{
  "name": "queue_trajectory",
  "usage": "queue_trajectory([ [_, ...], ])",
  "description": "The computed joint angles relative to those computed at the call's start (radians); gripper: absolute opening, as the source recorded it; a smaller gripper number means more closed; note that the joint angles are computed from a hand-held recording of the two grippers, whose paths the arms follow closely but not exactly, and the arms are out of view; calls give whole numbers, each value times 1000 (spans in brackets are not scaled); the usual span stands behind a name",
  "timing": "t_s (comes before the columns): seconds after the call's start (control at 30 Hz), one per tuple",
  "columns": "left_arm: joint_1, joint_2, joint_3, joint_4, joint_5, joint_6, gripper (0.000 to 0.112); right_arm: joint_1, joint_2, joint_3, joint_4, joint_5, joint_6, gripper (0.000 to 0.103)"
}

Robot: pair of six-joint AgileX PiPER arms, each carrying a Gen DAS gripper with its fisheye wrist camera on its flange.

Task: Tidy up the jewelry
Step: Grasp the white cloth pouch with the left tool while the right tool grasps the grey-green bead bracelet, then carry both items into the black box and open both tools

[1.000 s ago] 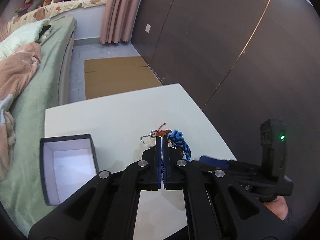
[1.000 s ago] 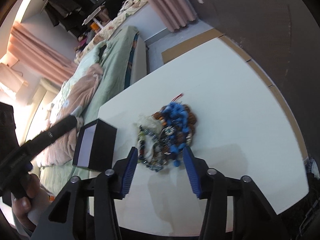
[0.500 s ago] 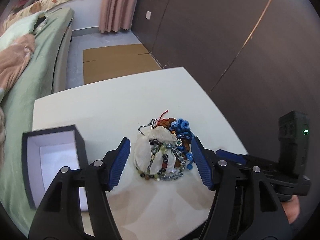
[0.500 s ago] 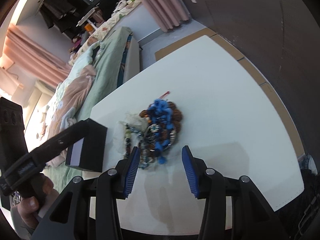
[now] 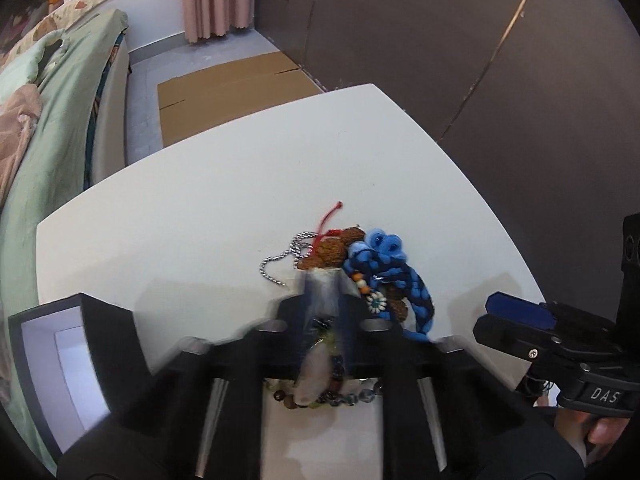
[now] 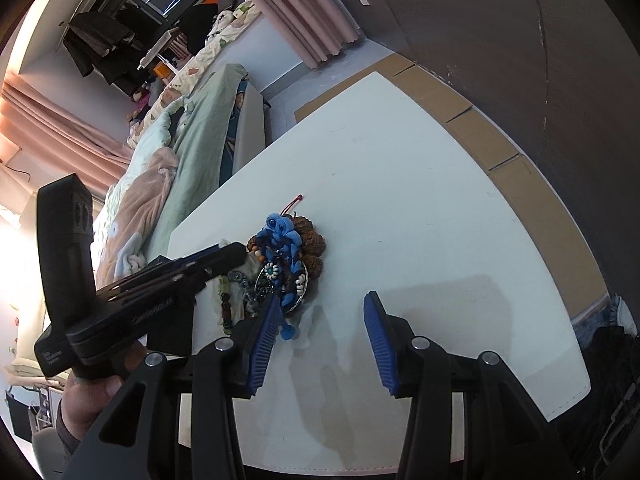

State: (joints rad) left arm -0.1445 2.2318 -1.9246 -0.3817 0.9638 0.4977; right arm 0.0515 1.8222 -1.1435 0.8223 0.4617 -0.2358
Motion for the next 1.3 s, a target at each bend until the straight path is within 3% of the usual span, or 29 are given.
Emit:
queue_trajectory([
  [0.53,158,-191,134,-209,20,147,2,63,-11,-8,100,-11,-115,44],
  [0.87,244,-254,151,-314,94,198,2,162,62,-141,-77,50,18,44],
  [1.3,355,-299,150,-370,118,228,2,260,239,-379,-282,151,236,41],
])
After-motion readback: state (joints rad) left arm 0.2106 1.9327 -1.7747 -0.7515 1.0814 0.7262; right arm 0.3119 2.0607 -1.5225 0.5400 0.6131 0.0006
